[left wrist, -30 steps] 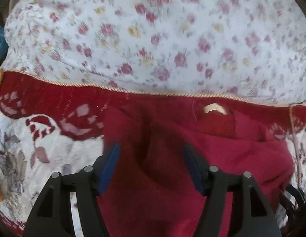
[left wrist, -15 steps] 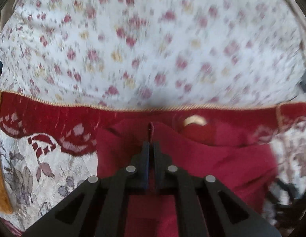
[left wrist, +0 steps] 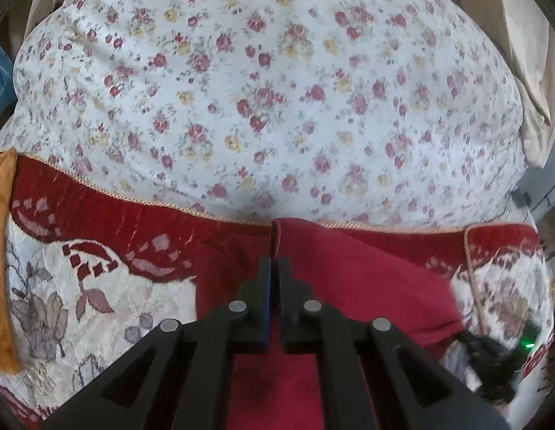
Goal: Fold small clothes
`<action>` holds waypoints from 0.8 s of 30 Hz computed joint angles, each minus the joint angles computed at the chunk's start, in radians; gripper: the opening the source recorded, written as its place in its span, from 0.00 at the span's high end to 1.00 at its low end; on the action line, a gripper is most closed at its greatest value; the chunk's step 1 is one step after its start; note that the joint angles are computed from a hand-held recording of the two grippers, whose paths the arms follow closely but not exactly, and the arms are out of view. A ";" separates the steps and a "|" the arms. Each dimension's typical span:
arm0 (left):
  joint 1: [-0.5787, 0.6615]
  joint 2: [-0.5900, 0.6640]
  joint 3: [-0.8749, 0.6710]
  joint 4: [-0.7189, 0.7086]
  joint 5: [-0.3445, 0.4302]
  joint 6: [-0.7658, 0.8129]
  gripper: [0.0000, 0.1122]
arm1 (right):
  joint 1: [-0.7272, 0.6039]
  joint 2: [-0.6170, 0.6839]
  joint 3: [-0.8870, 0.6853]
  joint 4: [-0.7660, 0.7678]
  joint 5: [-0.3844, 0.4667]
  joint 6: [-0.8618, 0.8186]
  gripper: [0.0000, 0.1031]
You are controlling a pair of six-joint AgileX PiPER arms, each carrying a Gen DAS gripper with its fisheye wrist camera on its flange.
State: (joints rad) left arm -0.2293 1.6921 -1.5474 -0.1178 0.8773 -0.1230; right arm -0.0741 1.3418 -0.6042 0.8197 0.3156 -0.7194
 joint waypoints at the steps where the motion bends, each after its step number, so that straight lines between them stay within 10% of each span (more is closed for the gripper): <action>1: -0.002 -0.006 0.046 0.001 -0.028 0.010 0.97 | -0.007 -0.032 0.026 -0.032 0.008 0.016 0.92; 7: -0.019 0.085 0.243 -0.008 -0.180 0.003 0.97 | -0.026 0.015 0.062 -0.251 0.054 0.246 0.91; 9: -0.033 0.087 0.289 0.056 -0.236 -0.035 0.97 | -0.140 -0.034 0.055 -0.146 0.153 0.147 0.73; 11: -0.006 0.085 0.306 -0.011 -0.254 0.027 0.97 | -0.224 -0.096 0.043 -0.077 0.213 0.108 0.32; 15: 0.010 0.065 0.318 -0.021 -0.275 0.029 0.94 | -0.147 -0.082 -0.040 -0.057 0.207 0.121 0.32; 21: -0.007 0.081 0.330 0.043 -0.272 -0.015 0.88 | 0.128 0.131 -0.098 -0.562 0.040 0.597 0.61; 24: 0.018 0.075 0.350 -0.022 -0.290 0.046 0.86 | 0.117 0.054 0.034 -0.500 -0.030 0.560 0.62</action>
